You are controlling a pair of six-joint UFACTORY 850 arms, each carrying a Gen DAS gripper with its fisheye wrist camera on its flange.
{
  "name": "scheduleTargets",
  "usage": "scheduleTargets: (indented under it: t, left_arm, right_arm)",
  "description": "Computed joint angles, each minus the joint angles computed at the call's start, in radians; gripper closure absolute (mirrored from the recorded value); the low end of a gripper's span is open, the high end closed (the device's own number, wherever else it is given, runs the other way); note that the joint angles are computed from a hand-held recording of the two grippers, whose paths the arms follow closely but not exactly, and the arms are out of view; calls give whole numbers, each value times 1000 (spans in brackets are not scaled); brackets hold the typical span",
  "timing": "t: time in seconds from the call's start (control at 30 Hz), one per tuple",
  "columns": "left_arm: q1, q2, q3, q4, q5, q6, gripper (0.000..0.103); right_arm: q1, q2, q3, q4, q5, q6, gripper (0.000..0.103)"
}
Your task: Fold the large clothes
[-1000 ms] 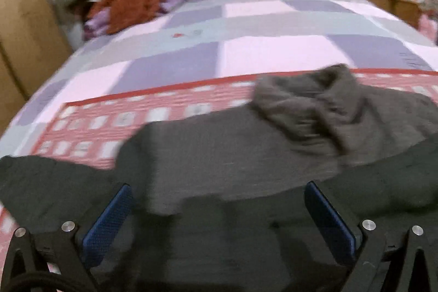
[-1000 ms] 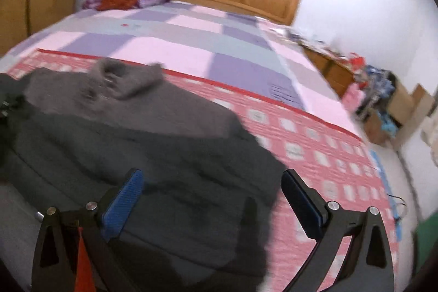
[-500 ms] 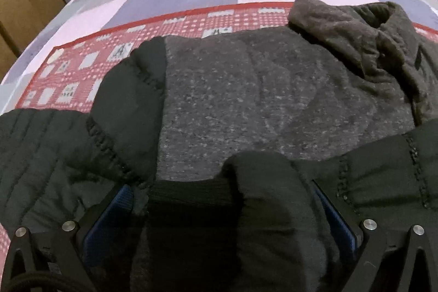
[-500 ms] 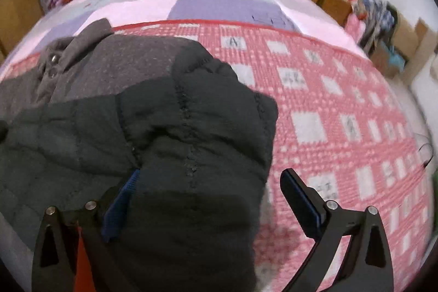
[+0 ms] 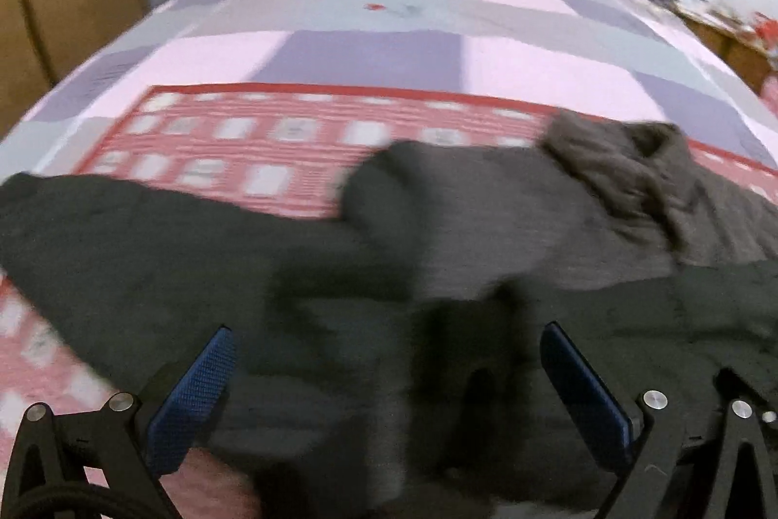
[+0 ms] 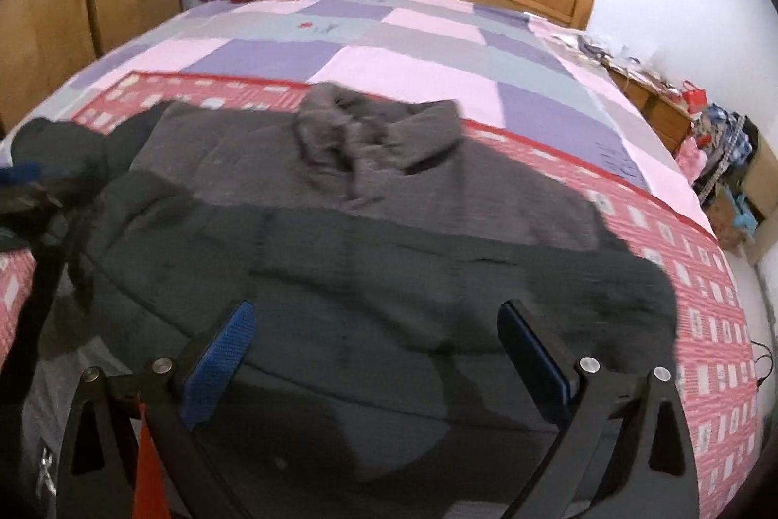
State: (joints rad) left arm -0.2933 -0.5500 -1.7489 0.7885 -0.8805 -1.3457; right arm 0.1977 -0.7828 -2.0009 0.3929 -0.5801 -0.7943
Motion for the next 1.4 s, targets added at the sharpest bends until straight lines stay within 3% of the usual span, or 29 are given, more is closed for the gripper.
scheduleTargets:
  t: [0.07, 0.13, 0.23, 0.33, 0.5, 0.67, 0.87, 1.1, 1.13, 1.23, 1.27, 1.3, 1.4]
  left_arm:
    - [22, 64, 87, 22, -22, -35, 0]
    - [65, 131, 177, 19, -44, -60, 0]
    - [134, 213, 286, 27, -63, -85, 0]
    - [211, 278, 370, 45, -79, -74, 0]
    - [349, 348, 458, -9, 3, -51, 0]
    - [466, 346, 480, -155, 122, 70, 0]
    - [527, 292, 447, -250, 161, 187, 0]
    - [592, 215, 400, -310, 122, 180, 1]
    - [599, 209, 399, -329, 135, 183, 4]
    - [616, 191, 397, -407, 203, 225, 31]
    - [611, 189, 397, -384, 221, 211, 51]
    - [603, 190, 397, -351, 247, 192, 79]
    - [584, 196, 390, -282, 272, 146, 92]
  right_arm:
    - [33, -45, -44, -158, -24, 133, 2]
    - [41, -102, -85, -214, -77, 178, 1]
    - [26, -66, 5, -99, 9, 118, 0]
    - [35, -41, 52, -123, 55, 127, 0]
    - [33, -19, 105, -106, 122, 103, 0]
    - [30, -22, 106, -112, 153, 99, 0]
    - [28, -16, 119, -102, 171, 88, 0]
    - [25, -3, 144, -77, 187, 66, 0]
    - [25, -4, 143, -75, 187, 66, 0]
    - [25, -7, 140, -68, 187, 63, 0]
    - [25, -6, 141, -72, 187, 67, 0]
    - [24, -7, 142, -61, 189, 56, 0]
    - [23, -10, 140, -52, 189, 50, 0]
